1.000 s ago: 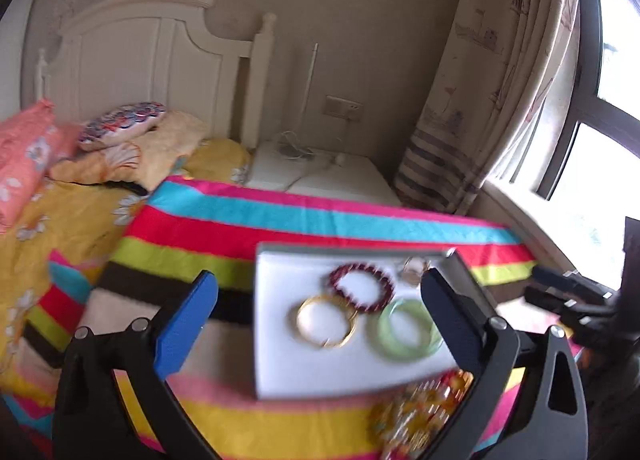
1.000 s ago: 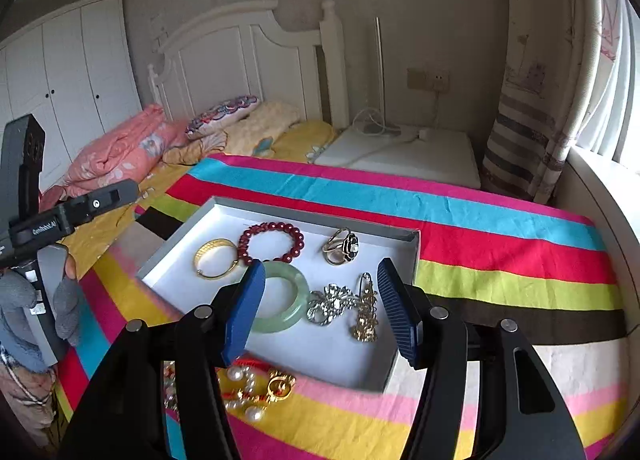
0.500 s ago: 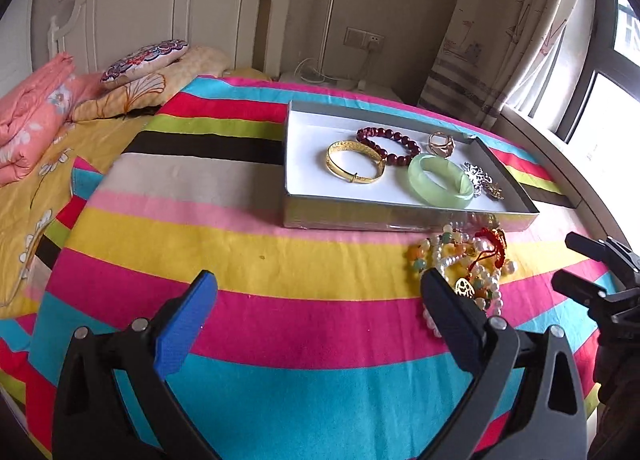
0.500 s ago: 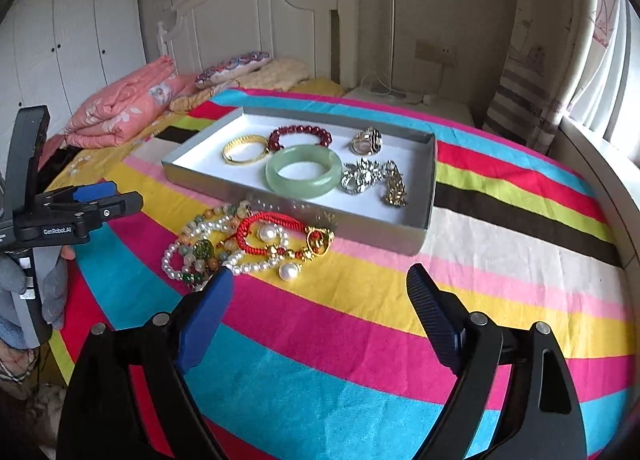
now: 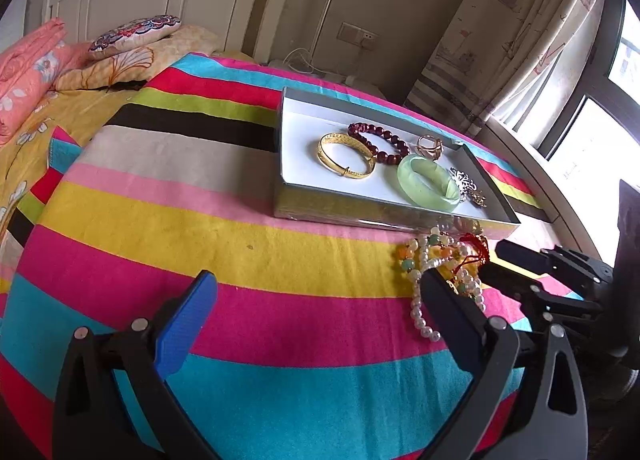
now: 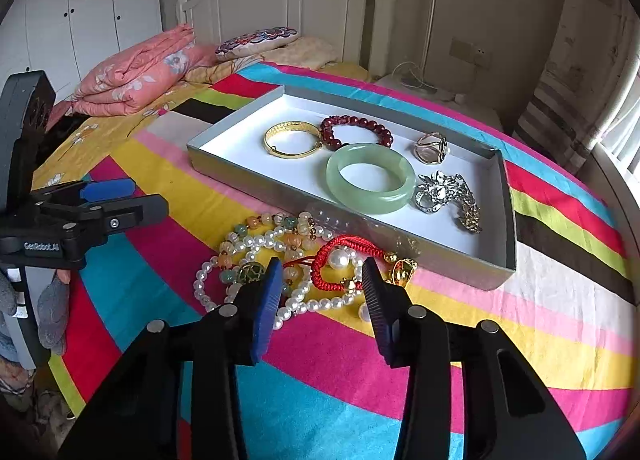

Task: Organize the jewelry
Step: 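Grasp the red string bracelet with the right tool, then grasp the jade-and-pearl bead bracelet with the left tool while the right tool holds the red string bracelet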

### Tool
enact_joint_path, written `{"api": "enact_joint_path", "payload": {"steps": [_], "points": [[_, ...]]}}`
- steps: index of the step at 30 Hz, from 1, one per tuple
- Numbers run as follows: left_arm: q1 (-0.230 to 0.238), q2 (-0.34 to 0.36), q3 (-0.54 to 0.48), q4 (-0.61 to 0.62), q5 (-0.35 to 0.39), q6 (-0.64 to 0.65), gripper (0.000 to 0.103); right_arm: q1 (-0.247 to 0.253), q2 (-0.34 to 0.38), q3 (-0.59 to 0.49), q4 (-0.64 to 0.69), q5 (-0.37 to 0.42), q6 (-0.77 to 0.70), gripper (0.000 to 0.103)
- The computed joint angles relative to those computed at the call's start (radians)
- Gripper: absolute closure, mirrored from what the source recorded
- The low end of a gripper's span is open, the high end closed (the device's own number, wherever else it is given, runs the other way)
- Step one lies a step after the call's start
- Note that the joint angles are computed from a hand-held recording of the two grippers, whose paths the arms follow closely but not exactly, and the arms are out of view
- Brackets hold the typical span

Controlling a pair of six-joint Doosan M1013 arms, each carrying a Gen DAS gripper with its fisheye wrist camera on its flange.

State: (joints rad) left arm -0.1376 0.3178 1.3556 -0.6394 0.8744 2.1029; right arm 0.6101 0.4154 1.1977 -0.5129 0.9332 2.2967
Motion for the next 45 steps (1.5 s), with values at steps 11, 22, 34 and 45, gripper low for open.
{"api": "enact_joint_path", "payload": {"steps": [11, 22, 34, 45], "points": [[0.003, 0.001, -0.001, -0.014, 0.009, 0.004, 0.003, -0.022, 0.025, -0.013, 0.049, -0.013, 0.020, 0.083], [-0.004, 0.005, -0.007, 0.018, 0.014, -0.014, 0.003, 0.004, -0.115, 0.174, -0.257, -0.136, 0.395, 0.096], [-0.041, -0.005, -0.001, 0.162, -0.025, -0.067, 0.003, -0.031, -0.201, 0.316, -0.330, -0.212, 0.654, 0.096], [-0.055, -0.036, 0.031, 0.163, -0.067, -0.025, 0.004, -0.030, -0.206, 0.325, -0.347, -0.228, 0.672, 0.096]]}}
